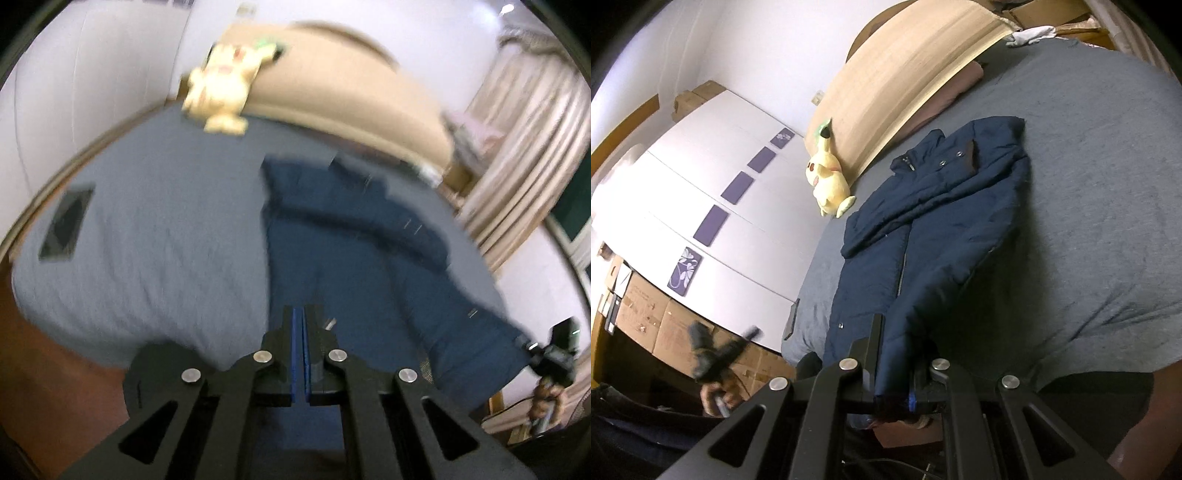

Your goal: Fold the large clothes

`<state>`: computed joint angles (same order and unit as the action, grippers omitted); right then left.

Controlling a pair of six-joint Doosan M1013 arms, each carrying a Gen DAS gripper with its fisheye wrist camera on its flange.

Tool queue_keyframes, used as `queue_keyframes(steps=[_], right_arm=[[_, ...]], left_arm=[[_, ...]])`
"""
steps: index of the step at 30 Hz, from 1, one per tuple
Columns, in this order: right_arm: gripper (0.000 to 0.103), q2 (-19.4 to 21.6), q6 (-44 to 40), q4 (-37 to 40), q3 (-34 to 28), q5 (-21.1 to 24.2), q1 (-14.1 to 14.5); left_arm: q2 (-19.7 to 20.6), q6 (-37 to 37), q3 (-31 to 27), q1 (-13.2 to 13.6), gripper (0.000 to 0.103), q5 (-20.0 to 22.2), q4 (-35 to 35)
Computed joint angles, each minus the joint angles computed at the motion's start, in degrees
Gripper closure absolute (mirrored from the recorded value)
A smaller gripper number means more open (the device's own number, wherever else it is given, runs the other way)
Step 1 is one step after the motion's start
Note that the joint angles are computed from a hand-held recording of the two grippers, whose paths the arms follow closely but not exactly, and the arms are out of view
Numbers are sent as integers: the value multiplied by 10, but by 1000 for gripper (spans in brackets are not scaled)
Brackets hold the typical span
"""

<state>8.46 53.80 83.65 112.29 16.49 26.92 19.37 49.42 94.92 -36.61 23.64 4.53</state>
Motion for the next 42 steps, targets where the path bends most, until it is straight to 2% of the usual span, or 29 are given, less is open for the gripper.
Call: queue_keyframes(steps=[1,2,4,7,10,12,19,20,22,23,24,25,27,30,33,38,42], right_arm=[[93,0,-7,6,0,0,0],[93,0,-4,2,-1,0,-1],[93,-1,7,-14,-3,0,-2],[93,-1,6,-14,-7,0,-3],[93,0,-2,-8,-11,3,-4],[93,1,0,-13,-14,7,-6],[93,8,-18,-2,-25,19,-12],[93,8,-16,-6,-26,19,-11],[93,8,-3,-20,-29,19,-10],[93,8,6,-30,-30,17,-10],[93,8,13,-36,-31,15,-9],[93,7,13,-34,-29,13,-9],[93,7,12,-27,-27,10,-9],[93,6,5,-15,-24,4,-9],[93,5,-16,13,-19,-4,-11],[93,7,-122,129,-11,-13,-16],[93,11,-245,255,-12,-12,-24]], left_arm=[[10,40,-5,4,82,16,-52],[20,82,-9,9,57,31,-107],[33,171,-6,17,33,27,-227],[57,276,-16,27,32,67,-357],[71,266,-26,31,31,102,-363],[80,311,-29,41,28,129,-423],[120,378,-41,60,23,214,-535],[125,380,-41,62,23,223,-545],[124,385,-36,59,25,214,-547],[120,411,-32,57,36,204,-557],[117,447,-28,56,52,201,-581],[116,457,-28,55,81,205,-585],[108,452,-25,51,89,191,-571],[88,452,-17,47,93,156,-558],[66,485,-13,46,94,112,-578],[42,570,-30,41,94,20,-622],[56,602,-78,41,94,-18,-617]])
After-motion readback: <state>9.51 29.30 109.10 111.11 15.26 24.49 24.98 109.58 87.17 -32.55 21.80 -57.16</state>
